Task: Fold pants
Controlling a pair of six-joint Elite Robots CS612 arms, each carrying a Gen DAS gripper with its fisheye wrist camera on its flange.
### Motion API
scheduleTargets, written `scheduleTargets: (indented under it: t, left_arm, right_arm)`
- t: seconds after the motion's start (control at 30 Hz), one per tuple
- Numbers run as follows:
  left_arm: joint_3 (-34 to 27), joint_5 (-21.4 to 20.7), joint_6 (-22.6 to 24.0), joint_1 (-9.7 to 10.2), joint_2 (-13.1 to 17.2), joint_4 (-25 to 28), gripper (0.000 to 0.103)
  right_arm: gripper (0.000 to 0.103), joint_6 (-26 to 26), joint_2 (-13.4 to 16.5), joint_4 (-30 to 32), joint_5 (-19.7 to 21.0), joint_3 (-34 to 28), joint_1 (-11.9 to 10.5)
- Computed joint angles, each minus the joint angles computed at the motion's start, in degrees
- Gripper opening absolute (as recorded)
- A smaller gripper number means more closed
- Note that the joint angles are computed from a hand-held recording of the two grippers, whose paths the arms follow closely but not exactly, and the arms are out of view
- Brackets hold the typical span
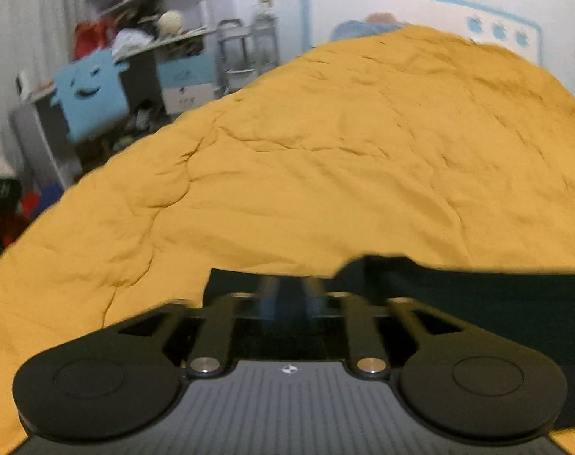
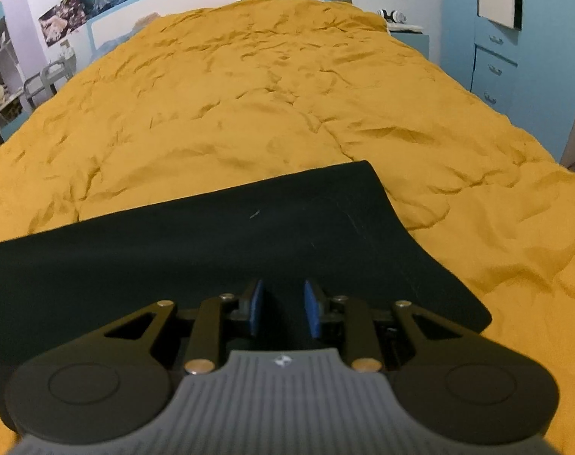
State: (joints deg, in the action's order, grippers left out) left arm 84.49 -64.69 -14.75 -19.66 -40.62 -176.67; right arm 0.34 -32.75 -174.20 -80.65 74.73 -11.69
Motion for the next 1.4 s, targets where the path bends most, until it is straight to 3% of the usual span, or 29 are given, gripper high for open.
scheduleTargets:
  t: [0.13, 0.23, 0.27, 0.3, 0.43, 0.57, 0.6, 0.73, 0.77, 0.87, 1.0, 1.13, 1.37, 1.4]
  left_arm:
    - [1.2, -1.7, 1.5, -1.07, 0.0, 2.0, 0.057]
    - [-0.1, 2.8, 3.5, -1.99, 0.9, 7.4, 0.055]
    - [-0.7, 4.1, 3.6, -2.09, 1.1, 9.7, 0.034]
    - [-1.1, 5.2, 3.3, -2.02, 1.1, 11.1, 0.003]
    - [-2.1, 7.9, 0.7, -1.06, 1.0, 8.5, 0.001]
    - [-6.1, 9.8, -2.3, 0.40, 2.2, 10.9, 0.002]
    - [-7.1, 10.4, -3.3, 0.64, 2.6, 12.0, 0.013]
    - [-8.7, 15.2, -8.2, 0.84, 3.4, 14.0, 0.025]
    - [-8.3, 14.9, -9.7, 0.93, 3.0, 14.2, 0.031]
    - [-4.9, 11.0, -14.4, 1.45, 0.8, 12.4, 0.032]
    - [-0.2, 0.8, -23.2, 2.93, -2.1, 10.8, 0.032]
    - [2.6, -6.7, -31.7, 4.32, -3.0, 8.9, 0.032]
    - [3.3, -8.1, -39.2, 5.46, -2.1, 5.5, 0.031]
    - [3.3, -8.0, -39.3, 5.48, -2.0, 5.1, 0.022]
  right_arm:
    - [0.028, 0.8, 0.7, 0.5, -0.4, -1.1, 0.2]
    - [0.032, -0.4, 0.8, 0.5, -0.7, -1.3, 0.5]
    - [0.032, -1.1, 0.8, 0.5, -0.8, -1.3, 0.6]
    - [0.032, -1.9, 0.8, 0.5, -0.9, -1.3, 0.7]
    - [0.032, -2.7, 0.9, 0.4, -1.1, -1.4, 0.7]
    - [0.032, -2.9, 1.3, 0.0, -1.7, -1.8, 1.0]
    - [0.032, -3.3, 1.3, -0.2, -1.8, -1.8, 1.1]
    - [0.032, -5.4, 1.2, -0.6, -2.2, -1.5, 1.4]
    - [0.032, -5.9, 1.2, -0.7, -2.2, -1.4, 1.5]
    - [0.032, -7.6, 0.9, -1.4, -2.1, -1.1, 1.8]
    - [0.032, -10.2, 0.2, -1.4, -0.5, -0.2, 2.3]
    - [0.032, -12.0, -0.9, 0.3, -1.6, 1.2, 3.3]
    - [0.032, -10.7, -4.4, 2.4, -1.7, 5.7, 3.8]
    - [0.032, -11.2, -5.1, 2.5, -1.2, 6.6, 4.0]
